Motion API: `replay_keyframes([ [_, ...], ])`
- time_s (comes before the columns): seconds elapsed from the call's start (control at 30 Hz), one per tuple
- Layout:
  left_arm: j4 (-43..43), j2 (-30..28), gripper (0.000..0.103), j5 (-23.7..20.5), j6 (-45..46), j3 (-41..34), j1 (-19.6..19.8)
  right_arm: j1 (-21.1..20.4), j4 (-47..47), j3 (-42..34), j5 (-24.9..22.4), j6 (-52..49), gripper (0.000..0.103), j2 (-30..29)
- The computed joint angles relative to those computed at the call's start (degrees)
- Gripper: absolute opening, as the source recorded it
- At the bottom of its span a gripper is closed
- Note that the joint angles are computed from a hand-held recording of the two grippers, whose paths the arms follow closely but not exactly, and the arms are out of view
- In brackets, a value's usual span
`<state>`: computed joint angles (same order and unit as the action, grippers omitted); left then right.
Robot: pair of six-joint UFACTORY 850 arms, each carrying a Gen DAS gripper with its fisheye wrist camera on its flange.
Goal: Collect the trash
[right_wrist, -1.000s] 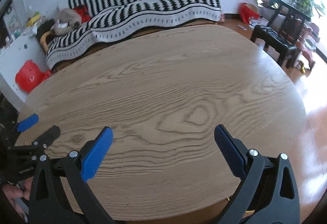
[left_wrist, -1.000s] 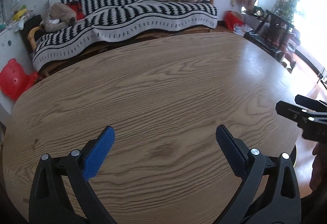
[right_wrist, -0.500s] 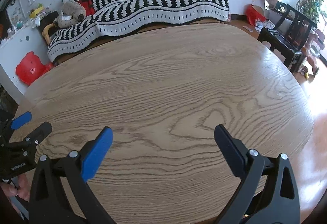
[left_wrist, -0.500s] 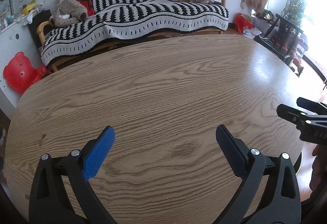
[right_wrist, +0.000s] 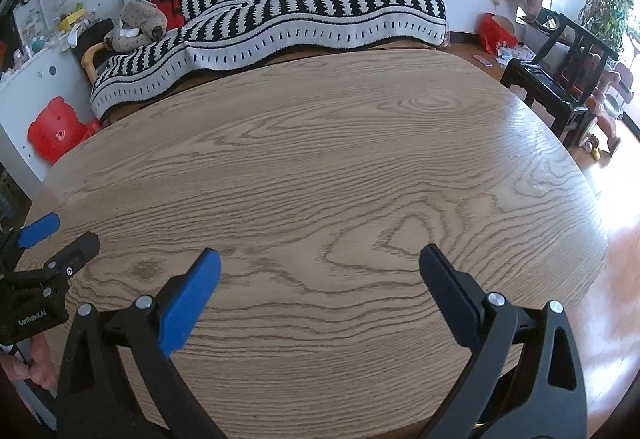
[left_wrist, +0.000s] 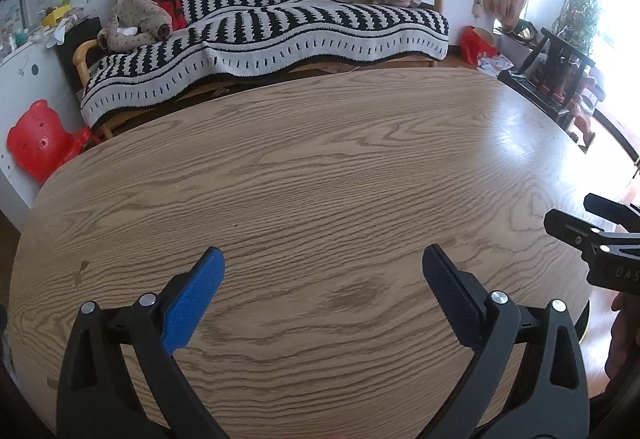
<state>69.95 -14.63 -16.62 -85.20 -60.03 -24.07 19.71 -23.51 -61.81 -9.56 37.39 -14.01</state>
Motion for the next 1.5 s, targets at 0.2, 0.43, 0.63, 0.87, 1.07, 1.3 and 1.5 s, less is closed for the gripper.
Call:
replay_keyframes([
  [0.2,0.1,-0.1,0.096,-0.1,0.0,-0.1,-0.1,0.2,-2.3,0.2,-0.2,2.2,0.096,0.0],
  [0.43,0.1,-0.3,0.096,-0.3,-0.1,-0.3,-0.3,0.1,-2.8,0.1,-0.2,2.6,0.096,-0.1],
  [0.63,-0.6,-0.4,0.096,-0.3,0.8,-0.4,-0.2,0.0,-2.5,0.1,-0.3,2.2,0.096,0.0],
  [0.87,-0.2,-0.5,0.096,-0.7,0.4,-0.4,-0.6,0.1,-3.7,0.5,-0.4,3.5,0.096,0.4],
  [1.07,0.3,-0.3,0.096,-0.9,-0.3,-0.3,-0.8,0.0,-3.7,0.8,-0.6,2.9,0.096,0.8],
  [1.3,-0.3,-0.2,0.096,-1.1,0.3,-0.3,-1.3,-0.1,-0.8,0.7,-0.9,-0.2,0.096,0.8],
  [1.5,2.7,0.0,0.096,-1.7,-2.7,-0.1,-1.6,0.0,-0.4,0.5,-1.0,-0.8,0.096,0.7],
])
